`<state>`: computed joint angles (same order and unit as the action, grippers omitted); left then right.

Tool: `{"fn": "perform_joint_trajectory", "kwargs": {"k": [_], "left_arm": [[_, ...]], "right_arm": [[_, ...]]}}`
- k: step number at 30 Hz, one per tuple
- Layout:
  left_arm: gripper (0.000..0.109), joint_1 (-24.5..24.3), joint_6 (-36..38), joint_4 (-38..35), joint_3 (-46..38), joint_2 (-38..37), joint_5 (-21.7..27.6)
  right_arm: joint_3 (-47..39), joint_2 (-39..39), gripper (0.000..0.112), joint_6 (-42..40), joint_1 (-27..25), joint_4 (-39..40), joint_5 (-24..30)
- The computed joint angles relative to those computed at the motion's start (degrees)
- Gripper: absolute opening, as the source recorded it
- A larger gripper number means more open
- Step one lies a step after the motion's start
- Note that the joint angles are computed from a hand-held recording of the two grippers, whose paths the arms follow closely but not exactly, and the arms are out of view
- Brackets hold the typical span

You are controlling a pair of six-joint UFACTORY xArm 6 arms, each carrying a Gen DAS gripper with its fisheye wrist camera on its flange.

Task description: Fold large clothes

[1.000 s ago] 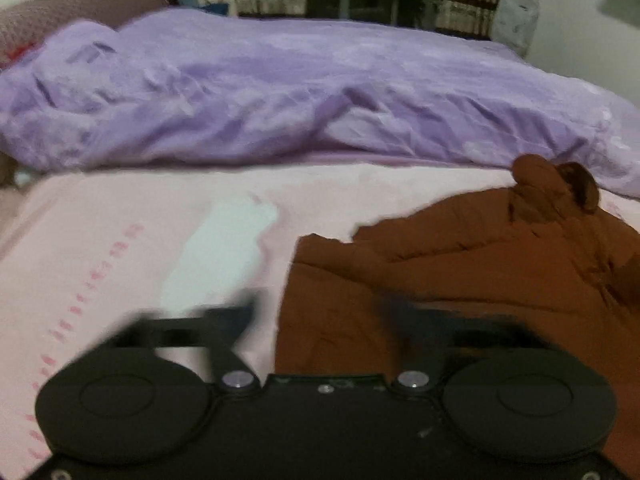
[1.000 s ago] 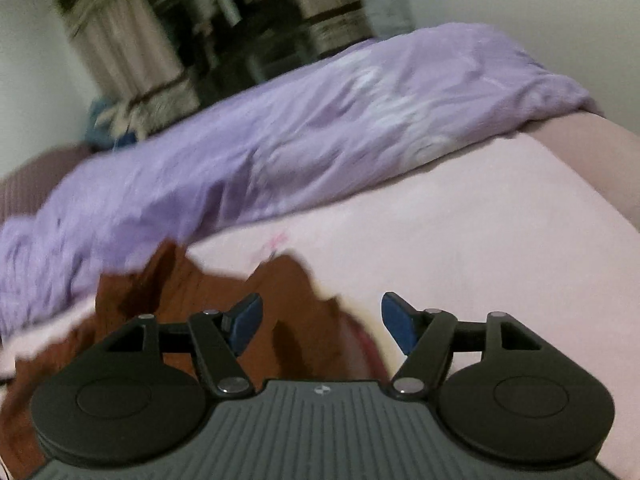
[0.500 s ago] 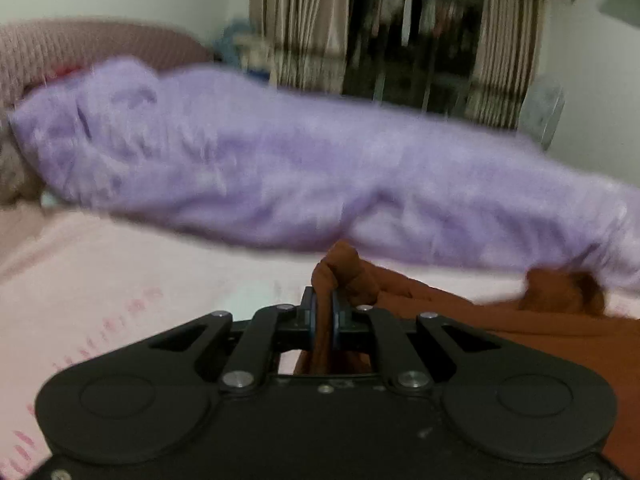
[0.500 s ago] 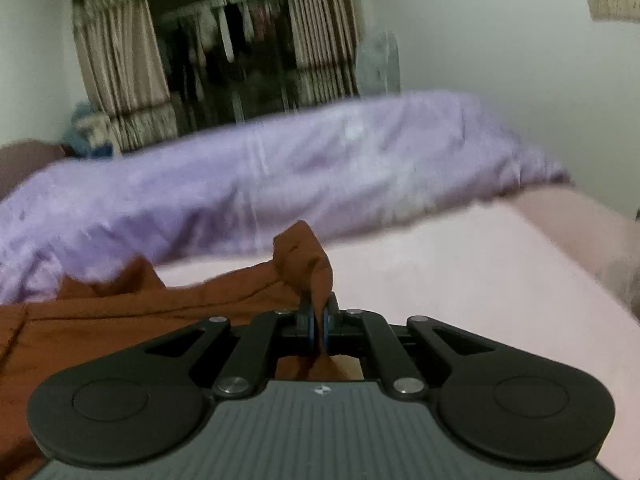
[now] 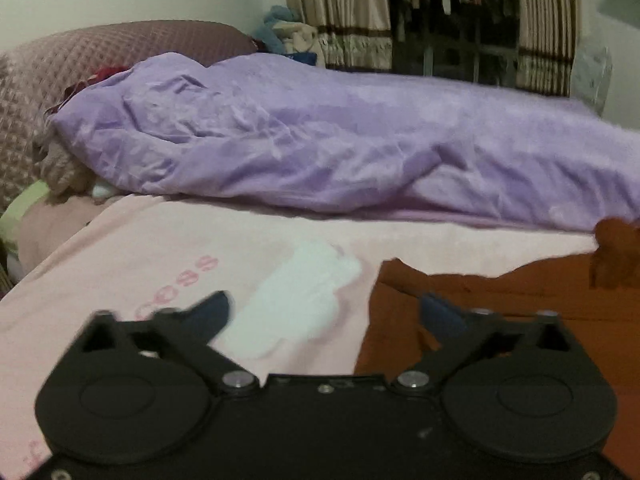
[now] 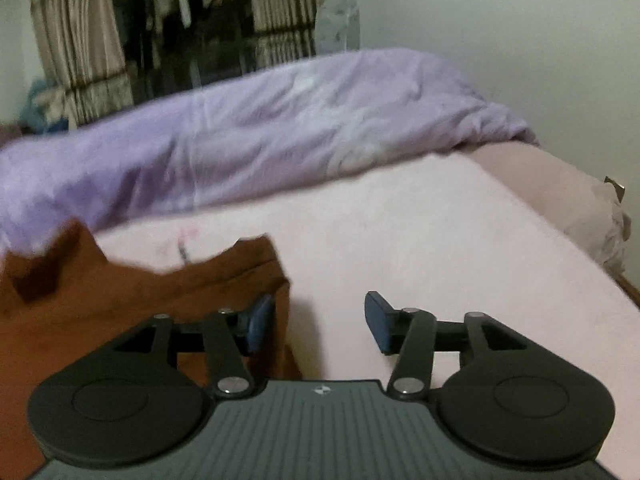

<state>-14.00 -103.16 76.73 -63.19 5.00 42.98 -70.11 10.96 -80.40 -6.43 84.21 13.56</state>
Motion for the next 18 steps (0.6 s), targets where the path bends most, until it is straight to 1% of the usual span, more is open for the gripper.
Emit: {"fn": "perform_joint_trajectory", "kwargs": {"k": [2, 4, 5, 7, 8, 9, 10, 11, 12, 14, 16, 17, 18], "left_arm": [[0.103, 0.9, 1.1, -1.8, 3.9, -4.6, -3.8], [0.103, 1.9, 5.7, -7.3, 8.1, -9.1, -7.3], [0.103, 2.1, 7.3, -9.6, 8.9, -9.7, -8.4], [0.103, 3.4, 8.5, -12.1, 13.5, -13.6, -14.0], [0.103, 4.0, 10.0, -13.4, 15.8, -15.1, -17.4], [0.103, 4.0, 11.2, -14.2, 17.4, -16.3, -18.7], [0.103, 3.5, 12.7, -15.3, 18.6, -17.2, -18.8], [0.103, 3.0, 12.7, -15.3, 19.3, -17.5, -18.7], [0.103, 2.8, 13.1, -16.2, 20.0, -17.4, -19.3], [0.103, 3.2, 14.7, -19.6, 21.1, -16.4, -22.6], [0.103, 3.6, 14.0, -20.3, 20.9, -14.6, -24.5], [0.103, 3.7, 13.8, -21.1, 20.6, -13.6, -25.0], [0.103, 4.0, 14.5, -22.6, 20.3, -12.8, -25.7]], "right_arm": [[2.0, -2.7, 0.077, -0.5, -0.5, 0.8, 0.0], [5.0, -5.6, 0.082, -1.3, -1.0, 0.0, 0.2], [6.7, -7.0, 0.083, -0.9, -1.2, -1.6, 0.7], [9.6, -9.0, 0.083, 0.1, -1.6, -3.7, 1.9], [11.3, -10.3, 0.083, -0.6, -2.2, -3.5, 3.6], [12.6, -11.6, 0.084, -2.0, -2.9, -2.4, 6.0], [14.2, -12.9, 0.085, -3.4, -4.2, -2.0, 9.8], [15.4, -13.9, 0.089, -3.1, -5.0, -3.4, 12.0], [16.5, -14.6, 0.089, -2.3, -5.2, -5.3, 12.7], [18.1, -15.5, 0.091, -0.5, -4.8, -8.9, 11.5], [19.1, -15.6, 0.098, 0.7, -5.0, -11.3, 11.2], [18.9, -15.0, 0.098, 1.6, -5.5, -12.0, 12.3], [18.2, -14.1, 0.098, 3.3, -6.4, -12.7, 14.5]]}}
